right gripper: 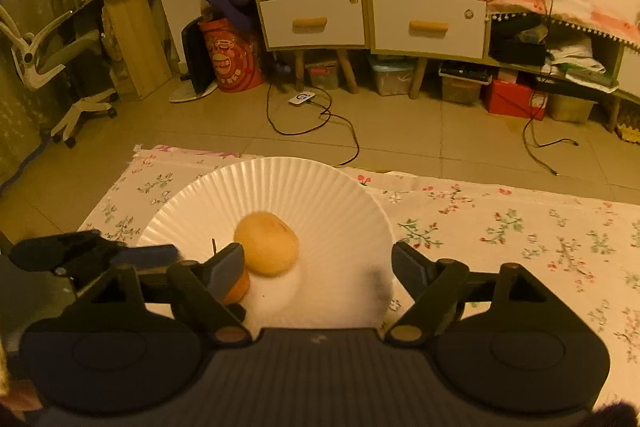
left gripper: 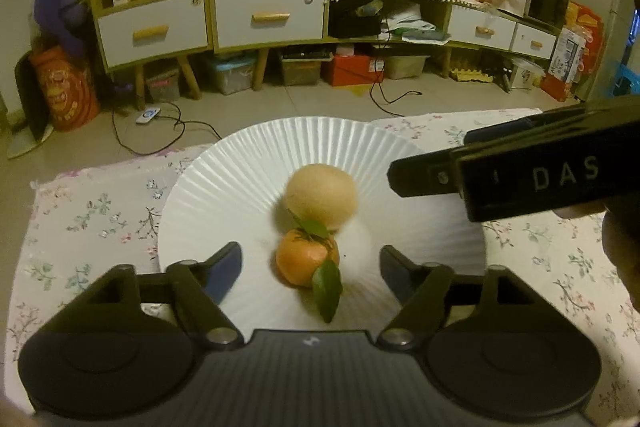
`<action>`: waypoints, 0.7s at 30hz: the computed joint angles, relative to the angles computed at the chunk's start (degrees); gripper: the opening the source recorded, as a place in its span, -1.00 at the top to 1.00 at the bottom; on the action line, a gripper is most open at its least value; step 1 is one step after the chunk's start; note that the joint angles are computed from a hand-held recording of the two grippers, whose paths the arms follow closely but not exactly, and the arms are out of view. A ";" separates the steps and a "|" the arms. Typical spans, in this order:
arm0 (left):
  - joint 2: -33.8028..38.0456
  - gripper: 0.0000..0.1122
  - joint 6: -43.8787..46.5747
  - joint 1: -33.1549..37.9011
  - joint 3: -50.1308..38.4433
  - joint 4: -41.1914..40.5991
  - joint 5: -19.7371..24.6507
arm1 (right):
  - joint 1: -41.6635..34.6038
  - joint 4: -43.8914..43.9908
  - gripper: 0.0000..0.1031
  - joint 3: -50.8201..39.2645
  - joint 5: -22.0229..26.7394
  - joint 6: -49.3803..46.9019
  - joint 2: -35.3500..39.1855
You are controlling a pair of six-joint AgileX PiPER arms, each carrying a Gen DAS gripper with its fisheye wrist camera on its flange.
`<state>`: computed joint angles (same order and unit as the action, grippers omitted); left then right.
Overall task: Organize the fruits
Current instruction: 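Carry the tangerine and pomelo into the white bowl and open both tools, then withdraw both tools from the bowl back toward the fruit cluster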
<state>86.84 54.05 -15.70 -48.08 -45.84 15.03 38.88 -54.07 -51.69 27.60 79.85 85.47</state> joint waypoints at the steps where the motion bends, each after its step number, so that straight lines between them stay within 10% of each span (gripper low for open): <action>1: -0.98 -0.52 -0.46 0.21 0.56 0.48 0.29 | 0.62 -0.22 -0.59 0.16 0.88 0.37 -0.43; 21: -19.00 -0.80 -11.16 4.65 10.29 13.86 10.37 | 16.85 -3.56 -0.85 6.87 17.73 13.14 -9.86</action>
